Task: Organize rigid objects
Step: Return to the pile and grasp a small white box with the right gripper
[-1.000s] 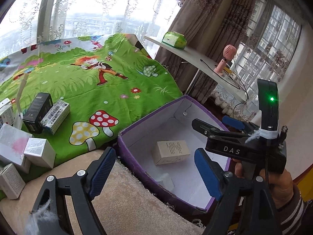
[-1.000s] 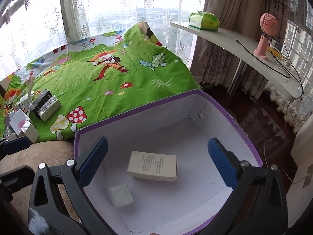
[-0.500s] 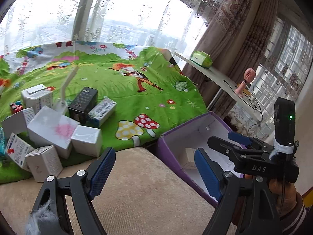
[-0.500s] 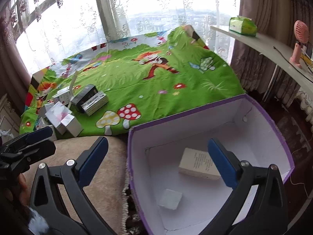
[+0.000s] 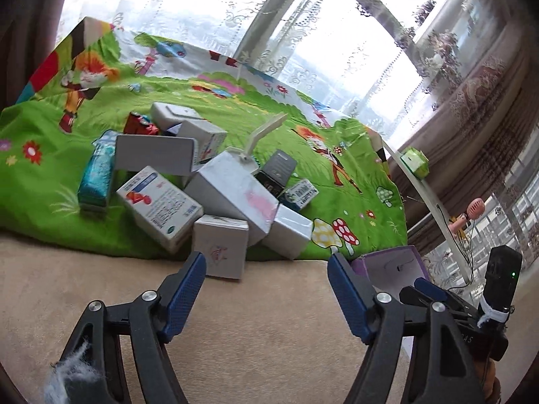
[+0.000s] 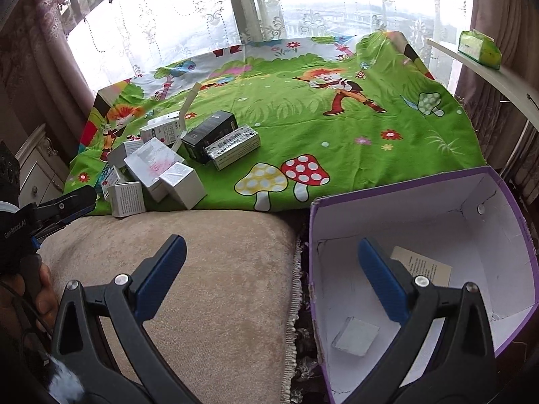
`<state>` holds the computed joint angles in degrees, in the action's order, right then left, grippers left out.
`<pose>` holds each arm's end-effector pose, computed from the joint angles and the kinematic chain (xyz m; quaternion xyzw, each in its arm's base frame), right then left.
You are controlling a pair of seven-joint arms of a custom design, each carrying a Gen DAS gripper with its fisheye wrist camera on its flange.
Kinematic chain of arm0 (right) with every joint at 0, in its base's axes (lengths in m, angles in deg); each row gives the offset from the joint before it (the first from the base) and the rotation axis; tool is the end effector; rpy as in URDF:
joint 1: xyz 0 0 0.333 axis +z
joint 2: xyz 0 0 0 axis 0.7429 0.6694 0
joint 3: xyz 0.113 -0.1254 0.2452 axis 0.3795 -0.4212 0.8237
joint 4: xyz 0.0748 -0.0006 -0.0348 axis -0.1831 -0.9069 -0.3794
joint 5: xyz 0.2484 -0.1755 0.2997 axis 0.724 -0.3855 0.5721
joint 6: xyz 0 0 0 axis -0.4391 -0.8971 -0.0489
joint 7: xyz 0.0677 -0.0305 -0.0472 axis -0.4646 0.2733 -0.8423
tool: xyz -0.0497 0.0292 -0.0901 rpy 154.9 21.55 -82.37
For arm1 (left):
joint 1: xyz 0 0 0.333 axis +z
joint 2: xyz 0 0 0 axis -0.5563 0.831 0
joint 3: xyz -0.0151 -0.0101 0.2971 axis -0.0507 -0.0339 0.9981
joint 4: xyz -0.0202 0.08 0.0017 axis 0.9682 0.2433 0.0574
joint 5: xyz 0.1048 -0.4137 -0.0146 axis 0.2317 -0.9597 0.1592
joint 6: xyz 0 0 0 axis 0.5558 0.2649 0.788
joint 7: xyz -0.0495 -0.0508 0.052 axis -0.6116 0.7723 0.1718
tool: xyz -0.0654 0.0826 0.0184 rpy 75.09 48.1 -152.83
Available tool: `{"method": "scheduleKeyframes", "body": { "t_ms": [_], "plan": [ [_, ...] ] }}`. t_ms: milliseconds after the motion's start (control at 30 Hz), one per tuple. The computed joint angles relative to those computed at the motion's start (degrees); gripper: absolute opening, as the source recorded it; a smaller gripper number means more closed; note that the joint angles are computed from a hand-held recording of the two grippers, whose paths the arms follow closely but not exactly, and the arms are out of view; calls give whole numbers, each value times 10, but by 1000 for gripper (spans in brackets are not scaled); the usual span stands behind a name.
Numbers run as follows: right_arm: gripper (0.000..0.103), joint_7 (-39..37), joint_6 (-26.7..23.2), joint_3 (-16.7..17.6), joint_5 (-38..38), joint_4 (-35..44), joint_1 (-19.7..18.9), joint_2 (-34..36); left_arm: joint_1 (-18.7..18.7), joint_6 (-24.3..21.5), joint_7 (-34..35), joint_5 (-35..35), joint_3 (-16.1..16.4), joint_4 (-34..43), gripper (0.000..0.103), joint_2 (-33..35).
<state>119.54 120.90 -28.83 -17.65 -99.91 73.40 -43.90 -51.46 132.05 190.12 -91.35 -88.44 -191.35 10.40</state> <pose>0.4442 0.3652 0.4789 -0.5688 0.7364 -0.2242 0.2898 0.5563 -0.3489 0.4667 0.5604 -0.7097 0.4269 0.0013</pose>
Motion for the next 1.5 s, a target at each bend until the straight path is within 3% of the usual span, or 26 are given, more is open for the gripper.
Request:
{"method": "scheduleKeyframes", "body": {
  "t_ms": [167, 367, 700, 800, 867, 1133, 1500],
  "plan": [
    [102, -52, 8, -6, 22, 23, 8, 28, 6, -29, -34, 9, 9, 11, 65, 12],
    [102, -81, 19, -15, 25, 55, 12, 61, 5, -79, -104, 89, 20, 46, 62, 40],
    [102, -199, 14, -35, 51, 153, 34, 150, -2, -115, -172, 188, 27, 92, 59, 77],
    [102, -228, 6, -42, 58, 181, 39, 175, -5, -122, -188, 211, 29, 104, 55, 85],
    [102, -250, 1, -47, 62, 202, 43, 192, -6, -125, -195, 221, 30, 109, 46, 90],
    [101, -323, -13, -64, 72, 264, 55, 243, 6, -101, -175, 192, 17, 85, 44, 77],
    [85, -425, -7, -71, 134, 320, 54, 294, 7, -77, -156, 165, 15, 63, 44, 63]
  ]
}}
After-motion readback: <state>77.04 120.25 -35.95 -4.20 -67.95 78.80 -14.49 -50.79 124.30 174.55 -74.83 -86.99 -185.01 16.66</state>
